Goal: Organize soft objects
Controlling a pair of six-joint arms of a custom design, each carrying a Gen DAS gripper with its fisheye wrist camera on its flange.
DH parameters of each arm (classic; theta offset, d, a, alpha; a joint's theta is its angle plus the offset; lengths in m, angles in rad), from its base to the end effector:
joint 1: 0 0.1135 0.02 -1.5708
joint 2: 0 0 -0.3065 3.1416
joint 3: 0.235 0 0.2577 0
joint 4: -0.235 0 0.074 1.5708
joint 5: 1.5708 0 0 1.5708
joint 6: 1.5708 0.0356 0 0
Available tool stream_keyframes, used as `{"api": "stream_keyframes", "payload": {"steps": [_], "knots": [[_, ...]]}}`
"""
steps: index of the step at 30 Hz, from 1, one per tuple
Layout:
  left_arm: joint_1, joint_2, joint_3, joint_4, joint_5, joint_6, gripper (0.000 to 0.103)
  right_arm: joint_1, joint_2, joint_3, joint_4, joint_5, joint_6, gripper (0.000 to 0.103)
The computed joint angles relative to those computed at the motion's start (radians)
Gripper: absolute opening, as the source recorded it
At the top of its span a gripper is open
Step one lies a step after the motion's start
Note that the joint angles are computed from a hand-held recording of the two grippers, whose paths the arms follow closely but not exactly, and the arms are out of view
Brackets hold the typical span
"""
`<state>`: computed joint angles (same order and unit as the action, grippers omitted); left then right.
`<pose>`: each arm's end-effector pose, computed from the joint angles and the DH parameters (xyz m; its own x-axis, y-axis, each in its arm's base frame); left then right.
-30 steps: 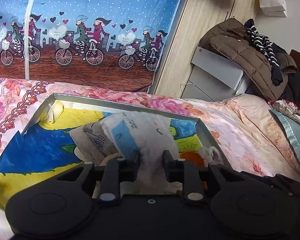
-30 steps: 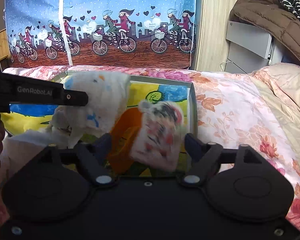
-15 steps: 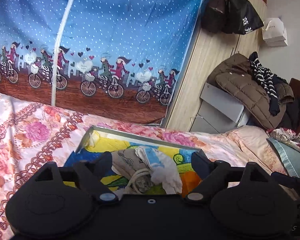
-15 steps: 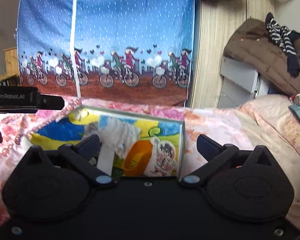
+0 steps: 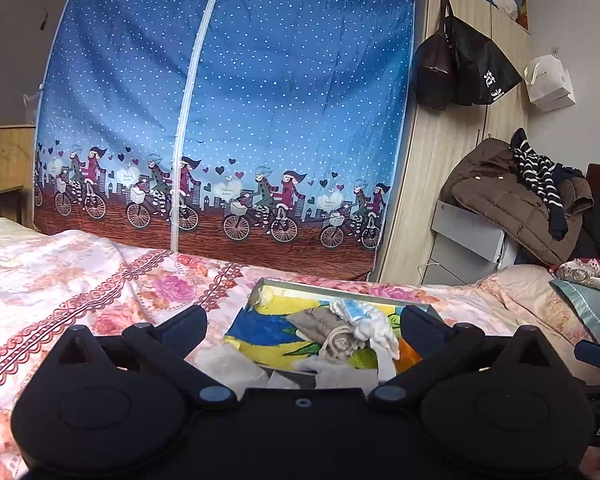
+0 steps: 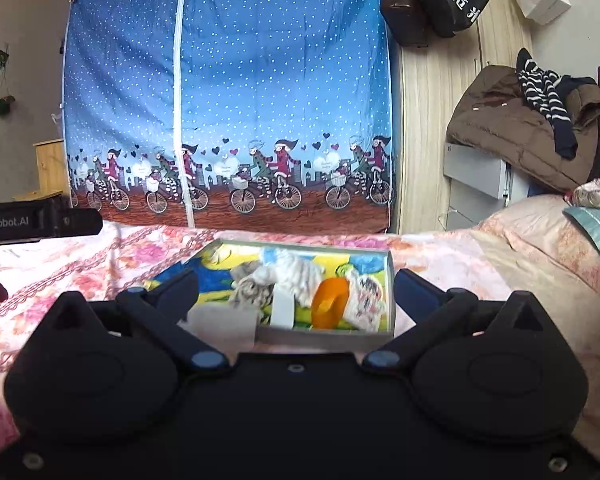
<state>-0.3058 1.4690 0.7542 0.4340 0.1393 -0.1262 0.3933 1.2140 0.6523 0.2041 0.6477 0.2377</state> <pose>0.3060 -0.1018 0.2692 -0.3157 -0.0310 -0.9484 0.3887 0.9075 -0.1591 0.2419 0.0771 0.2822 -0.2632 0.0941 -0.9601 0.2865 0.9580 0.0153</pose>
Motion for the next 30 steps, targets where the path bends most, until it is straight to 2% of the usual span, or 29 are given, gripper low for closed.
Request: {"api": "stream_keyframes", "payload": {"steps": [9, 16, 19, 23, 30], "knots": [[0.078, -0.164, -0.154, -0.05, 0.043, 0.026, 0.102, 0.209, -0.062, -0.05, -0.113, 0.228, 0.162, 0.103], [0.074, -0.214, -0.226, -0.067, 0.026, 0.032, 0.102, 0.319, -0.046, -0.05, -0.274, 0.324, 0.351, 0.103], [0.074, -0.198, -0.246, -0.059, 0.026, 0.049, 0.102, 0.347, -0.023, -0.064, -0.285, 0.361, 0.391, 0.103], [0.077, -0.155, -0.25, -0.042, 0.017, 0.085, 0.102, 0.333, 0.018, -0.077, -0.241, 0.329, 0.39, 0.103], [0.069, -0.1, -0.232, -0.042, -0.001, 0.09, 0.102, 0.289, 0.1, -0.052, -0.185, 0.266, 0.309, 0.103]]}}
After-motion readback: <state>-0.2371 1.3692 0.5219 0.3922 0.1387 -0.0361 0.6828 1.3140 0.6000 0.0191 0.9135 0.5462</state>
